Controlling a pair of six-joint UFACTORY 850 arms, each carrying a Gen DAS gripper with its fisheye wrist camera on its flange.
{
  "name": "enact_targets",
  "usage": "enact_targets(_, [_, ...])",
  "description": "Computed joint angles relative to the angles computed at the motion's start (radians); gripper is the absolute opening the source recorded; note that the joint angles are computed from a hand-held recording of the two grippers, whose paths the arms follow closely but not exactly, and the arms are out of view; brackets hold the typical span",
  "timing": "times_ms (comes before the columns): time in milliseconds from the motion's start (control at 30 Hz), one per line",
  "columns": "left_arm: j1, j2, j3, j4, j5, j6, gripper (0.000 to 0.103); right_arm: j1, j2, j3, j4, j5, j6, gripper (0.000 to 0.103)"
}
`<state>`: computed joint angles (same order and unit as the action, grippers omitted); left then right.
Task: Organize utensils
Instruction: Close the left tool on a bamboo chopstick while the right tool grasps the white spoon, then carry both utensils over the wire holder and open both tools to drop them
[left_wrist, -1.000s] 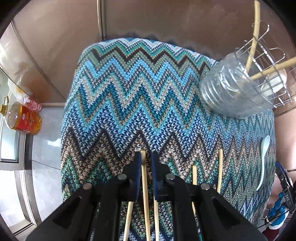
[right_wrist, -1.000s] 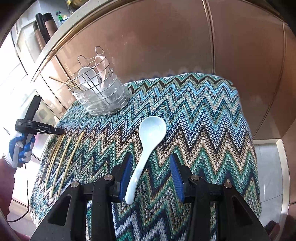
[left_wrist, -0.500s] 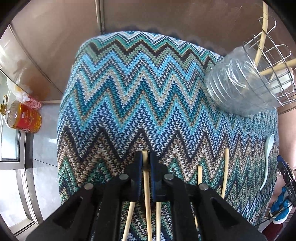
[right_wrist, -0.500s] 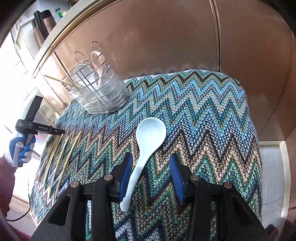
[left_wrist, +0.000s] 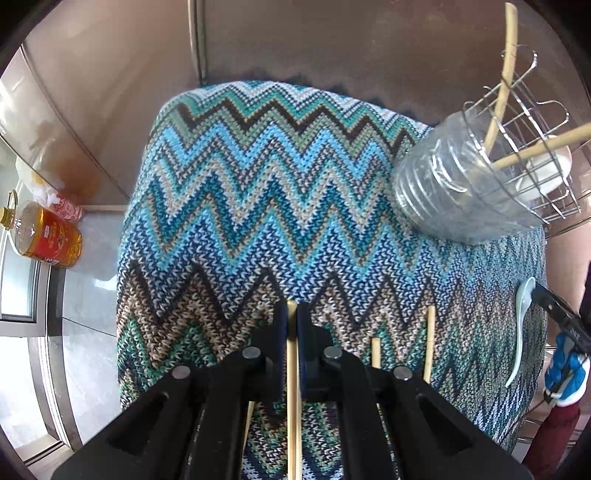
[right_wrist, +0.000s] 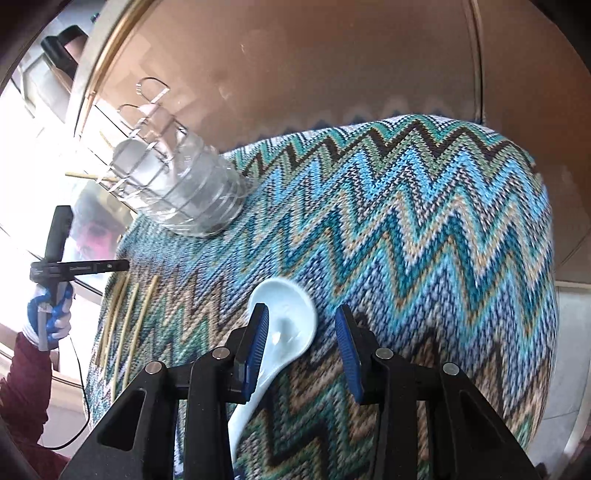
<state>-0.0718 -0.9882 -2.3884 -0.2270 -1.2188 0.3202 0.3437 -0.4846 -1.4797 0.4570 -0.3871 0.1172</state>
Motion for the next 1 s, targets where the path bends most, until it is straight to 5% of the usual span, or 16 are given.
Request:
enact_targets(100, [0.001, 0.004, -0.003, -0.008, -0.001, 0.005, 0.004, -0.014, -0.028, -0.033, 0.059, -0.047, -0.086, 0.018])
enact_targets(300, [0.005, 0.035, 0.026, -0.027, 0.010, 0.010, 0.004, 0.001, -0.069, -0.104, -0.036, -0.122, -0.087, 0.008])
enact_targets(700, [0.046, 0.265, 0.309, -0.136, 0.144, 0.111, 0.004, 0.137, 0.030, -0.063, -0.703, -0.088, 0.515, 0.007])
enact_targets(1000, [0.091, 0.422, 0.405, -0.343, 0.290, 0.253, 0.004, 0.245, 0.116, -0.114, -1.201, -0.190, 0.936, 0.007])
